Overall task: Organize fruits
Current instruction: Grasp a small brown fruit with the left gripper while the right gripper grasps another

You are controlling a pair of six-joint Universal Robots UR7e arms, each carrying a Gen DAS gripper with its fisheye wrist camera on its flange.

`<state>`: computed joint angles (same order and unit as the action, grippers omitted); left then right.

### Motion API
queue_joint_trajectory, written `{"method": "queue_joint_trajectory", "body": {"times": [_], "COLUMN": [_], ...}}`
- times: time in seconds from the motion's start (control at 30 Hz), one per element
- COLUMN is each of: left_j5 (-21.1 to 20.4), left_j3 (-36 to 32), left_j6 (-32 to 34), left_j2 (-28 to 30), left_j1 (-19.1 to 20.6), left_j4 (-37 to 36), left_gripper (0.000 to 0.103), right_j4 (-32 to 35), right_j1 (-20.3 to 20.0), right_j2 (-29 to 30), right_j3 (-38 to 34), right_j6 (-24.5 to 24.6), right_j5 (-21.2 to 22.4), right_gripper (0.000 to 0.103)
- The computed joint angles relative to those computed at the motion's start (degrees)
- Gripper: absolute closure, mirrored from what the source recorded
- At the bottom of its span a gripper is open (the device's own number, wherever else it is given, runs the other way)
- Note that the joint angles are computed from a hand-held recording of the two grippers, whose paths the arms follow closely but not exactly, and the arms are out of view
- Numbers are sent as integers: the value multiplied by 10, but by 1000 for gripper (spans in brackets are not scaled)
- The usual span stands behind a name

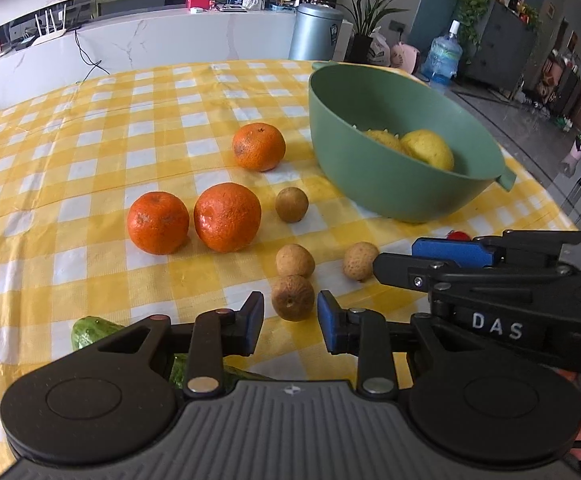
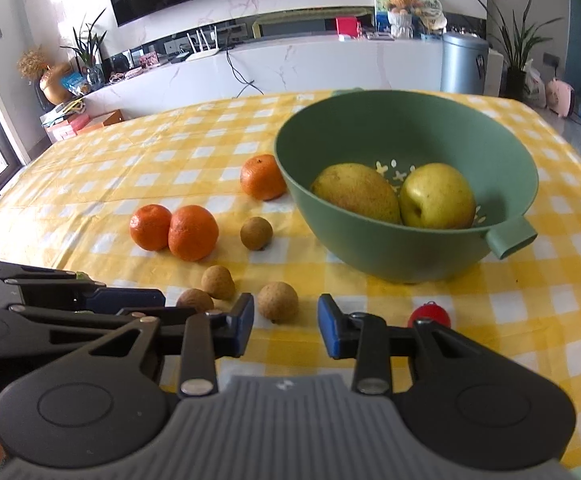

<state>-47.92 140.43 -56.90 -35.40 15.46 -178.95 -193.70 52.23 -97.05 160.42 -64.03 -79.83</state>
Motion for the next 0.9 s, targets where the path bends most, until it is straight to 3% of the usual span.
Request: {"method": "queue_joint_trajectory", "body": {"times": [0.2,0.6,0.9], "left_j5": [-5,13,11], "left_j3": [-3,-9,-9], "left_j6": [24,38,45], "left_j2": [13,29,30], "left_j1": [4,-11,-3], "left_j4": [-17,-9,-23], "left_gripper": [68,67,73], "right_j4": [35,16,3], "right_j1": [10,36,46], "right_j2": [9,55,78], "right_j3": [-21,-34,-41], "right_j6": [32,49,58], "right_j5": [-8,-38,-61], "right_gripper": [69,70,79]}}
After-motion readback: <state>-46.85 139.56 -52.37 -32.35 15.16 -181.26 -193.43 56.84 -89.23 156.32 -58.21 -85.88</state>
